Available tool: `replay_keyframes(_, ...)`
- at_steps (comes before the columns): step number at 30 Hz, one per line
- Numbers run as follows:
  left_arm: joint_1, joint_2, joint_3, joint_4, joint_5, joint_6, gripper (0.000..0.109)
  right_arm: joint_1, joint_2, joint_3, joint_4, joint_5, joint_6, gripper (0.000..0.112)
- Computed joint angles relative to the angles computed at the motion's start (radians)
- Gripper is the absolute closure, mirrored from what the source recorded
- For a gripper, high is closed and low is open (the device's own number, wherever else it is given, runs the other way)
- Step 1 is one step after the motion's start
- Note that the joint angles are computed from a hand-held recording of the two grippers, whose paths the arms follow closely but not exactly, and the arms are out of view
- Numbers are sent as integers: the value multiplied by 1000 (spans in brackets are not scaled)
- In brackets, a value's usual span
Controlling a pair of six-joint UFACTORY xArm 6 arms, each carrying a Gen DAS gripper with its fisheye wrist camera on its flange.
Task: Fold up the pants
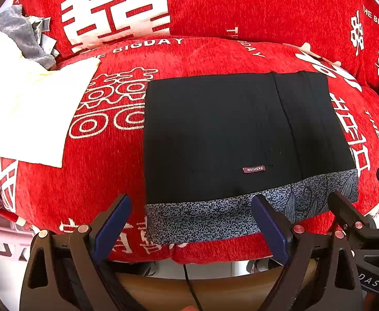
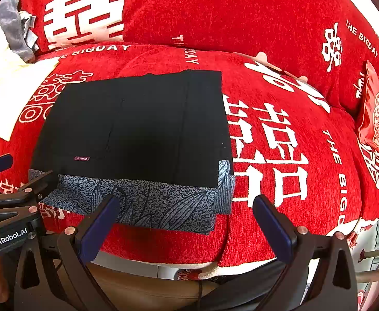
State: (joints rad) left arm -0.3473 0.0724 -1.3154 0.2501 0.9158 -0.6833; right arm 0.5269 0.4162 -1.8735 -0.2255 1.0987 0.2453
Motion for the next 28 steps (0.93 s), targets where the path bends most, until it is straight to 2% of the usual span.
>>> replay_keyframes(23,9,-14,26,-21,-17,21,14,-9,-14,29,18,-15,-38,10)
replay_keyframes(28,27,-30,65,-75,-35,49,14,-17,-22,57,27,-12,-39,10)
